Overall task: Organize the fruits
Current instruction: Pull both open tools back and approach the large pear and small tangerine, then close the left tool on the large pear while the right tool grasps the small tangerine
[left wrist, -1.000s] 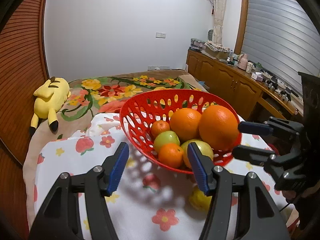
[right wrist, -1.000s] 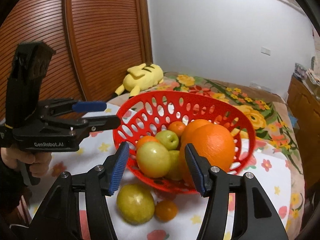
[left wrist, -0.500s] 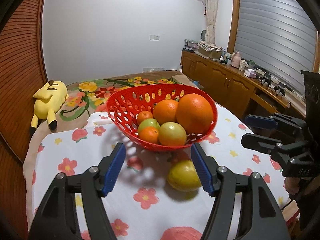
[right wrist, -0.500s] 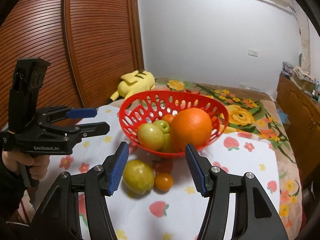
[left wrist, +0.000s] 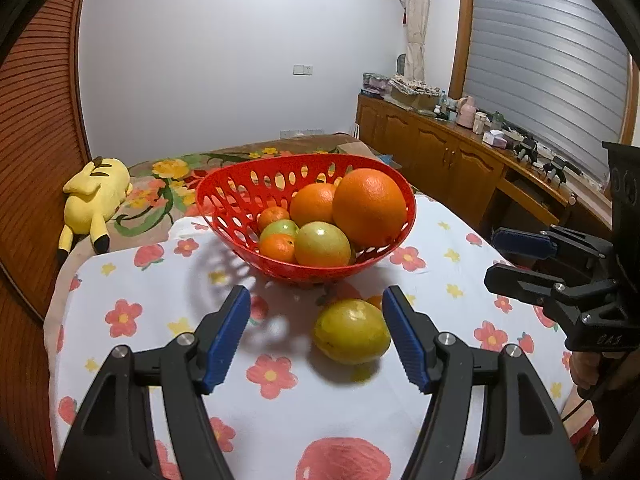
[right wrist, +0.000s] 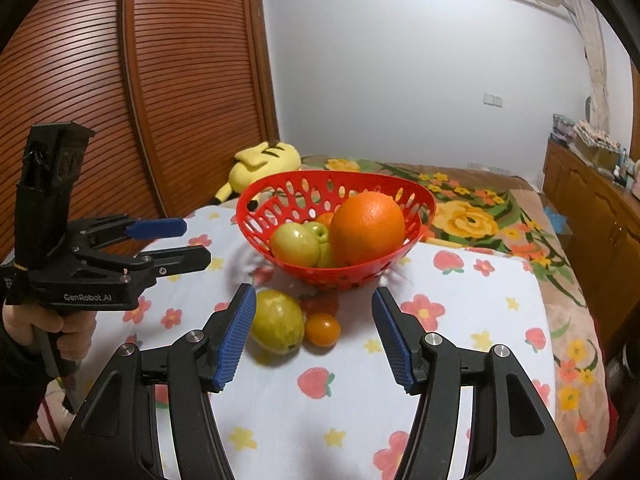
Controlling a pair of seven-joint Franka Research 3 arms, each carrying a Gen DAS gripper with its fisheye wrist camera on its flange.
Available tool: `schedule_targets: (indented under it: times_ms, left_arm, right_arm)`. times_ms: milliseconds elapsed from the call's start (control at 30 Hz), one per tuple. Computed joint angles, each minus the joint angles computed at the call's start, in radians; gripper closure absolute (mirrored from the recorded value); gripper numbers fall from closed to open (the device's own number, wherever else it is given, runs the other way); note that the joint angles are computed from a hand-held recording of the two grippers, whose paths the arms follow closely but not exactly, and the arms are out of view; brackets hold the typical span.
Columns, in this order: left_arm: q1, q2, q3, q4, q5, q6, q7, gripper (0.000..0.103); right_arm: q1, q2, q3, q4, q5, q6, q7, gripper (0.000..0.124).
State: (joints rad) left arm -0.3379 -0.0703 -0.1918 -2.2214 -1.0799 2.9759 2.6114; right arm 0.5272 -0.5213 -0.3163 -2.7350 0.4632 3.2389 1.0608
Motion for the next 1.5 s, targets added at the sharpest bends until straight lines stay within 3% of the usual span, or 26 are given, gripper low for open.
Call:
schedule_targets:
  times_ms: [533, 1067, 1233, 1500]
  left_arm:
    - [0.043, 0.098, -0.065, 0.039, 0.183, -0.05, -0.173, 0.035]
    - [0.103, 0.197, -0.136, 0.085, 0.492, -0.044, -0.428, 0.034]
    - [0.133, 0.213, -0.166, 0.093, 0.515, -0.043, -0.434, 0.03]
    - [0.175, 0.239, -0.199, 0.126, 0.431, -0.107, -0.369, 0.028]
  right_arm:
    - [0.01, 0.021, -0.028, -0.006, 0.02, -0.007, 0.005, 0.062]
    - [0.02, 0.029, -0.049, -0.004, 0.05, -0.023, -0.021, 0.061]
    - [0.012, 0.042, -0.047, 0.001, 0.062, -0.031, -0.027, 0.061]
    - [0.009, 0.044, -0.044, 0.0, 0.082, -0.033, -0.041, 0.061]
